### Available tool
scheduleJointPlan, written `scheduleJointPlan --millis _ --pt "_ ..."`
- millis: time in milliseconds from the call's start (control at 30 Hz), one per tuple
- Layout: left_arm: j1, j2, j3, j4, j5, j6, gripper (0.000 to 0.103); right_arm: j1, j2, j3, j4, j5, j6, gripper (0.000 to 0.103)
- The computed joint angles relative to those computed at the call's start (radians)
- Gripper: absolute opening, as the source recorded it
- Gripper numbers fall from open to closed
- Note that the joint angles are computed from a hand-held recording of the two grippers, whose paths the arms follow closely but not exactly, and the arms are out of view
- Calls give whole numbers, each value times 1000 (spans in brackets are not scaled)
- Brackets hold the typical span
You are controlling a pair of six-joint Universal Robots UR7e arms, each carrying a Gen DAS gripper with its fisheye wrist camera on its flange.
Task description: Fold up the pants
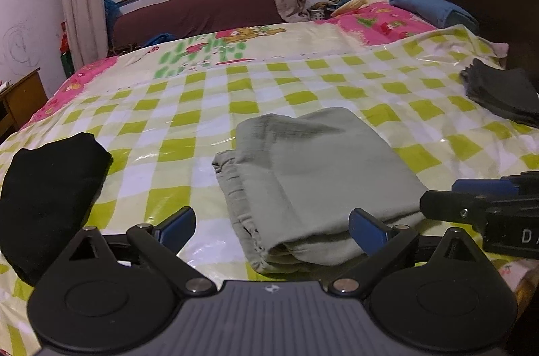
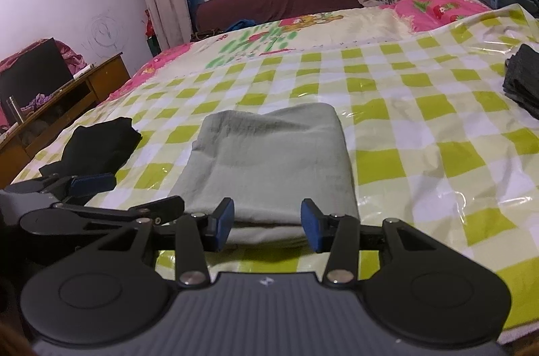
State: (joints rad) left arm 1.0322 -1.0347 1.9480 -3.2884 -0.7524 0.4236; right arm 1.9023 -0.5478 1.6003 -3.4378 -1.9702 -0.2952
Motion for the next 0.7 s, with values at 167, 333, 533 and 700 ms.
scheduleJointPlan --millis 167,333,533,700 --pt "-6 -12 18 13 -9 -6 103 3 -2 16 -9 -5 -3 45" --pt "-10 -11 31 4 8 -10 103 3 -3 28 -16 -3 1 46" --pt "-6 -16 30 43 9 -46 103 4 -3 35 -6 -12 21 46" --pt "-1 -22 31 68 6 -75 103 3 -4 38 10 -14 35 46"
